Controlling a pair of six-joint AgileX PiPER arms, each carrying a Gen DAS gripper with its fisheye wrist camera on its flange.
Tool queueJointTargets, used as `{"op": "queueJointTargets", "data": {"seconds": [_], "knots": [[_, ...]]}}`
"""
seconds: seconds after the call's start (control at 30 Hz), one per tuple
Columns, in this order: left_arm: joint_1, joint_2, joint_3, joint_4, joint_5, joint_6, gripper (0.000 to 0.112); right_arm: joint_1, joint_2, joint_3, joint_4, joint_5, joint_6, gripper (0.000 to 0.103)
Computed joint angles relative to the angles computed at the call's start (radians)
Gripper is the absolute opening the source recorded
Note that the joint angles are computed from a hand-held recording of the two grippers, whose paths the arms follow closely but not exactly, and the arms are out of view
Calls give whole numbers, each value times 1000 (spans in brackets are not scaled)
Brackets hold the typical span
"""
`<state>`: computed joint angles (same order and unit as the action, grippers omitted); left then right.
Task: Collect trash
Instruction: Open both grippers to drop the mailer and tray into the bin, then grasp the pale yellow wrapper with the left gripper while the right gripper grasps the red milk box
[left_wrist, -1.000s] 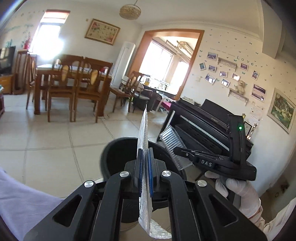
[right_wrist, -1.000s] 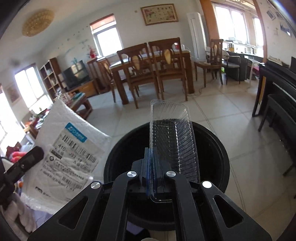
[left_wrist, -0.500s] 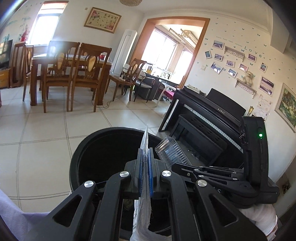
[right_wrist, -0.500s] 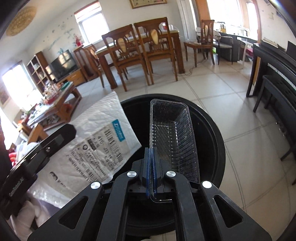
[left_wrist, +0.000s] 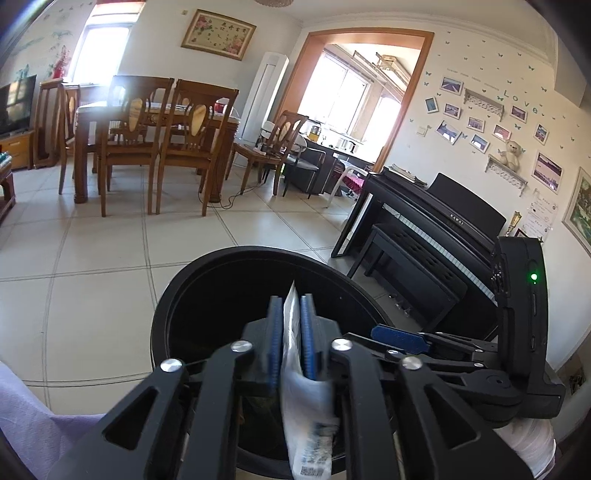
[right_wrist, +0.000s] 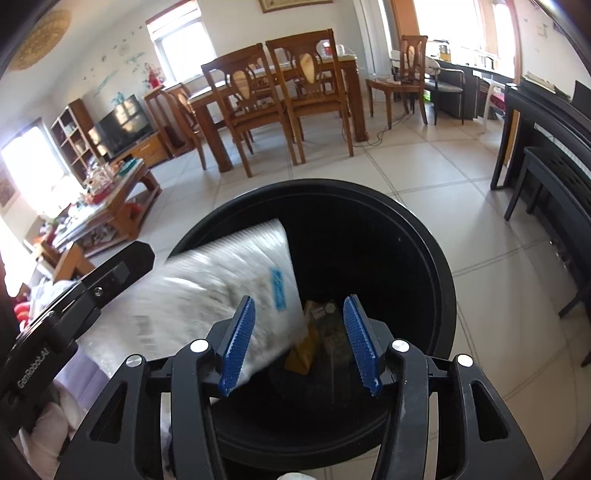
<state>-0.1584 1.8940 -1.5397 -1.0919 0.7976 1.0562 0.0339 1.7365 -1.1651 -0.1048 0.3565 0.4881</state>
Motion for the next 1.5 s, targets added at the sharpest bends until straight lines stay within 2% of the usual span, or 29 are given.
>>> {"op": "queueJointTargets", "data": {"seconds": [0.03, 0.1, 0.23, 0.27, 0.3, 0.33, 0.4, 0.47, 0.57, 0.63, 0.73, 0.83, 0.97, 1.07, 1.13, 1.2, 1.27, 1.43, 1.5], "knots": [[-3, -10, 9, -2, -14, 1, 43, -1, 3, -2, 3, -3, -1, 51], [-6, -43, 58, -48, -54, 58, 57, 4, -18, 24, -17, -14, 19, 51], [10, -73, 79, -57, -46, 85, 58, 20, -42, 48, -110, -25, 120, 51], [17, -85, 90, -62, -48, 90, 62, 23, -46, 52, -137, -29, 148, 51], [27, -104, 112, -78, -56, 110, 70, 29, -50, 58, -169, -34, 183, 53], [37, -125, 140, -99, -65, 134, 77, 34, -57, 66, -196, -40, 213, 57], [65, -162, 188, -129, -64, 176, 82, 45, -70, 77, -233, -42, 269, 76], [94, -195, 224, -121, -59, 187, 88, 53, -80, 83, -225, -55, 284, 82], [154, -252, 287, -114, -42, 216, 94, 68, -85, 84, -157, -70, 218, 86], [202, -293, 322, -93, -31, 219, 98, 93, -86, 73, -176, -61, 236, 90], [298, -345, 357, -59, 21, 220, 98, 138, -85, 52, -161, -66, 219, 91], [409, -398, 408, -61, 50, 270, 98, 161, -90, 47, 70, -110, -37, 97], [604, -448, 464, -41, 89, 339, 98, 228, -79, 36, 453, -162, -437, 98], [760, -448, 470, -10, 98, 376, 98, 286, -36, -24, 753, -108, -737, 98], [860, -429, 455, 7, 111, 387, 98, 330, 9, -77, 851, -63, -866, 98], [967, -395, 425, 11, 123, 405, 98, 399, 59, -149, 789, -32, -835, 98], [1062, -349, 387, 9, 133, 430, 98, 484, 107, -232, 636, -8, -714, 98], [1244, -212, 253, 4, 138, 440, 98, 688, 256, -475, 394, 76, -524, 98], [1292, -153, 186, 10, 150, 427, 98, 744, 334, -616, 317, 154, -470, 98]]}}
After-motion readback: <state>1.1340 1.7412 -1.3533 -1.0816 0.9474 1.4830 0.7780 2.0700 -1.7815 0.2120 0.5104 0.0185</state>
